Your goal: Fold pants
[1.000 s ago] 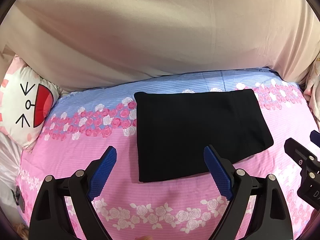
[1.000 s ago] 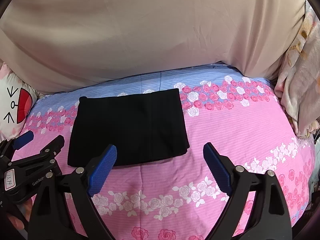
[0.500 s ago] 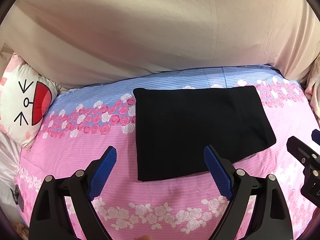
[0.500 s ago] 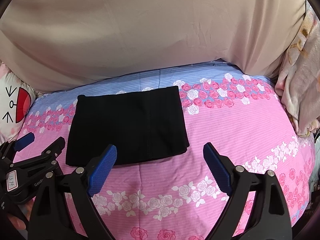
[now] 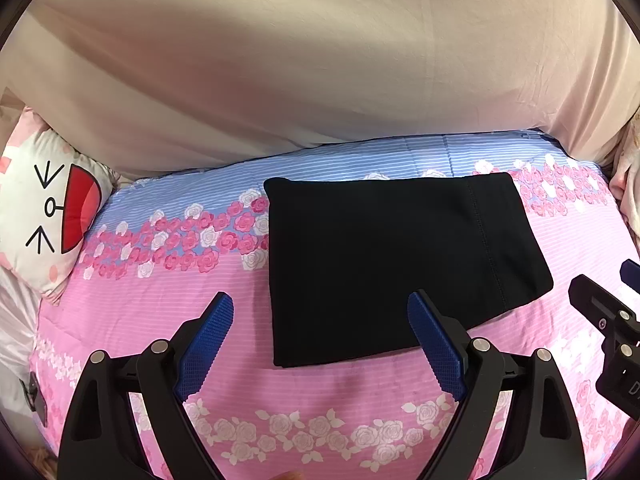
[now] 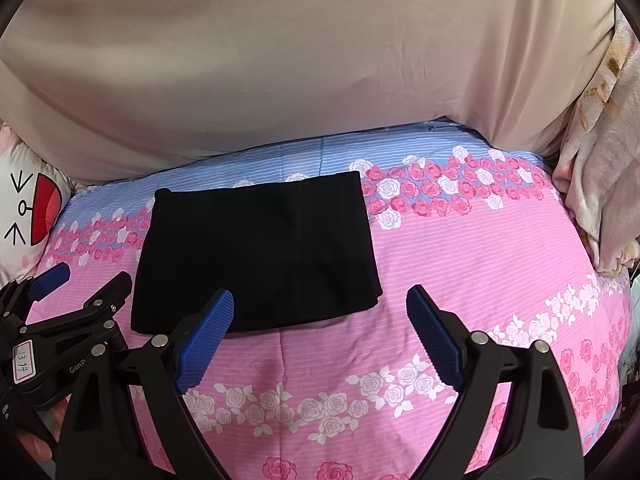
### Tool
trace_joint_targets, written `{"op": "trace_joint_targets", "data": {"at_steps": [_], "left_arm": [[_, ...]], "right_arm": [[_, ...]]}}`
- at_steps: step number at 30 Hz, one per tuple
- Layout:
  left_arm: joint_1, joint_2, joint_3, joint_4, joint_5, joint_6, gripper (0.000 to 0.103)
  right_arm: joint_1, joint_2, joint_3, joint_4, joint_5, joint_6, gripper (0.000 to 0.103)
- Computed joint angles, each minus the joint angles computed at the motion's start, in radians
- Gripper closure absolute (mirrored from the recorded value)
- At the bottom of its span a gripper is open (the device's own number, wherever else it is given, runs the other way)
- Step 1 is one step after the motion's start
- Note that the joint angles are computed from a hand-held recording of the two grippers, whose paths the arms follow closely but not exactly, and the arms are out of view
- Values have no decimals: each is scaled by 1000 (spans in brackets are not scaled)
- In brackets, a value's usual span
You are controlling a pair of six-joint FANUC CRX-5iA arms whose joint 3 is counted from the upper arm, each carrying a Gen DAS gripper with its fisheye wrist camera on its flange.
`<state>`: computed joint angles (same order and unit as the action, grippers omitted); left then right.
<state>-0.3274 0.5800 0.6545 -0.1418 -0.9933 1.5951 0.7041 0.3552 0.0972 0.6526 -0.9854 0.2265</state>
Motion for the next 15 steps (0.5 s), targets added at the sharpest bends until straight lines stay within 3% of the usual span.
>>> {"op": "trace_joint_targets", "data": {"at_steps": [15], "left_arm": [[2,7,6,12,3,-11,17]], "right_arm": [[-2,0,-2,-1,4,3,17]]}}
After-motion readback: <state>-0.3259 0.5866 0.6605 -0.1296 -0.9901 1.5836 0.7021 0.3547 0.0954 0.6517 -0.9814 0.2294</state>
